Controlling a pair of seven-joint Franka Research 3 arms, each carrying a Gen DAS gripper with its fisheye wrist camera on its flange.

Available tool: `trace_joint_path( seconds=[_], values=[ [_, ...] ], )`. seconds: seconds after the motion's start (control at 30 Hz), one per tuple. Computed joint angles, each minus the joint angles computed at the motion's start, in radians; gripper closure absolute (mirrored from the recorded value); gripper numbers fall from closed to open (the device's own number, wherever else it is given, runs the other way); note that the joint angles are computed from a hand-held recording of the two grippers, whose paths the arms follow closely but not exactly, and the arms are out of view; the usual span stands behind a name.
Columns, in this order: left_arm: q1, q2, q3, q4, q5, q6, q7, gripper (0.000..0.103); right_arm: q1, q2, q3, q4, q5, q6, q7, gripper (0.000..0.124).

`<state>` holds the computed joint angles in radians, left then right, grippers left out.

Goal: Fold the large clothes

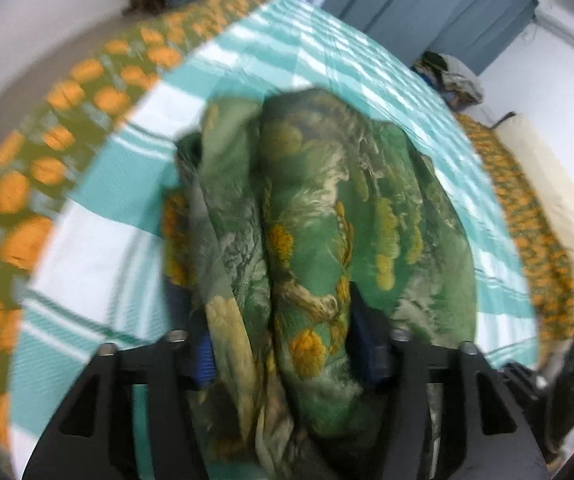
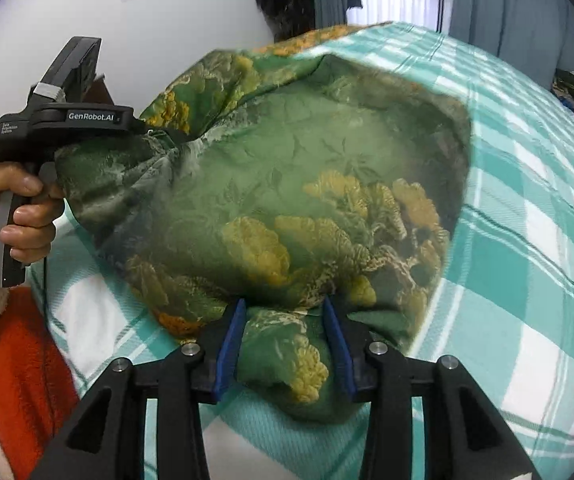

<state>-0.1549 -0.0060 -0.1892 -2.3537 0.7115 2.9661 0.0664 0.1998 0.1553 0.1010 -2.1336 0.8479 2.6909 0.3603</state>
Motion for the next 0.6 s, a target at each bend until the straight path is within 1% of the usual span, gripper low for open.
trace_joint_path(
  seconds=[0.03,0.1,0.23,0.33,0.4,0.53,0.6],
  values=[
    [-0.008,-0.022,-0.009,0.009,0.032,-0.064,-0.03,0.032,-0.002,-0.017,-0.003,-0.011,-0.002,-0.005,0.011,0.072],
    [-0.012,-0.059,-0.023,0.007,0.06,-0.126,-0.056,0.032,-0.001,-0.035,-0.01,-0.022,-0.008,-0.011,0.03,0.066],
    [-0.005,-0.122,-0.044,-0.016,0.06,-0.19,-0.076,0.031,0.001,-0.068,-0.016,-0.042,0.021,-0.013,0.041,0.066],
    [-0.005,-0.147,-0.063,-0.013,0.052,-0.281,-0.062,0.031,0.008,-0.085,-0.02,-0.054,0.037,-0.024,0.037,0.066],
    [-0.006,-0.168,-0.065,-0.029,0.046,-0.299,-0.053,0.031,0.015,-0.101,-0.021,-0.072,0.047,-0.018,0.017,0.066],
    [-0.003,-0.186,-0.065,-0.044,0.019,-0.302,-0.03,0.031,0.03,-0.113,-0.023,-0.08,0.041,-0.012,0.008,0.066],
    [0.0,-0.193,-0.061,-0.055,0.005,-0.291,-0.013,0.031,0.036,-0.128,-0.024,-0.088,0.061,-0.012,-0.012,0.066]
  ],
)
